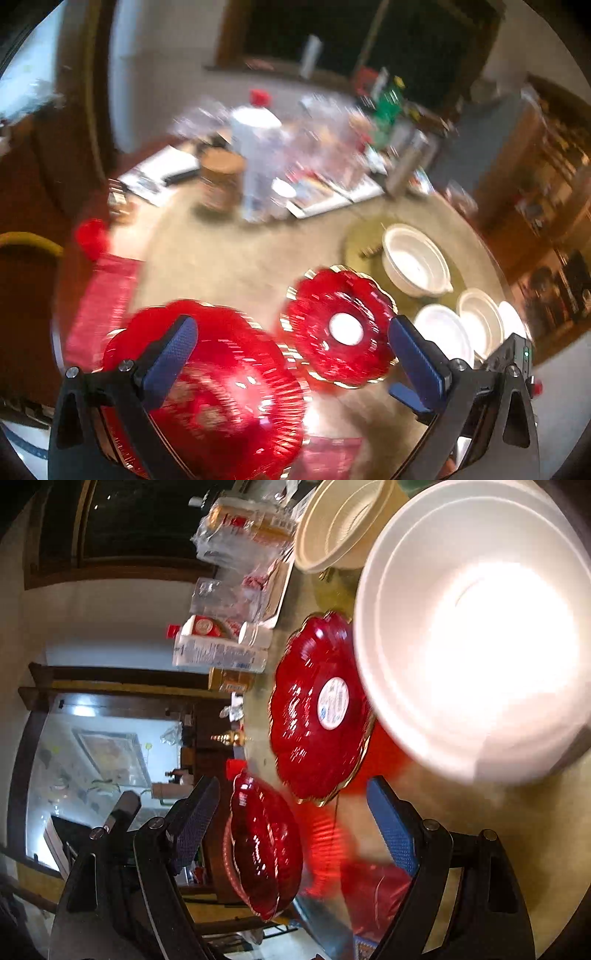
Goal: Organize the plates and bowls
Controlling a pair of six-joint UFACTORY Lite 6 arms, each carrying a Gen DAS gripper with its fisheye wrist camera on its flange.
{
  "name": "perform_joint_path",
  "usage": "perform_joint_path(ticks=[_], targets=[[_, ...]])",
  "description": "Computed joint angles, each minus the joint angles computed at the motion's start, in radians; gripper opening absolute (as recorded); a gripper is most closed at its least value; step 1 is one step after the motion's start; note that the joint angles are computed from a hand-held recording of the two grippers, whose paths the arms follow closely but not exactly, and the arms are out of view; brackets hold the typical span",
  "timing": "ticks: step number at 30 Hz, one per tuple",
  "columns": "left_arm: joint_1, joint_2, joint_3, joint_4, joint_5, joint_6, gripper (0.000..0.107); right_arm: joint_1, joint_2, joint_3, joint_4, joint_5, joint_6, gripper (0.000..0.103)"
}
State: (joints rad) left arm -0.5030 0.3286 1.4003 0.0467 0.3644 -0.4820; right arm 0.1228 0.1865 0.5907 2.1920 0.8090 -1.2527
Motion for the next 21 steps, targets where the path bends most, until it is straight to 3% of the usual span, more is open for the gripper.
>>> perform_joint_path(ticks=[4, 16, 19, 21], targets=[[0.001, 0.264, 0.299, -0.166, 0.124, 0.154, 0.103, -0.047, 0.038, 0.012, -0.023, 0.023, 0.0, 0.083], [0.006, 0.742, 0.903, -0.291, 0.419, 0.209, 0.103, -0.081, 0.096, 0.034, -0.04, 0.067, -0.043, 0.083], [0.018, 0.831, 1.023, -0.323, 0.488, 0.218, 0.102, -0.094, 0.107, 0.033, -0.043, 0.095, -0.043, 0.083], [0.027, 0.827, 0.998, -0.348, 0.463, 0.223, 0.102, -0.097, 0.114, 0.042, -0.057, 0.096, -0.037, 0.083]])
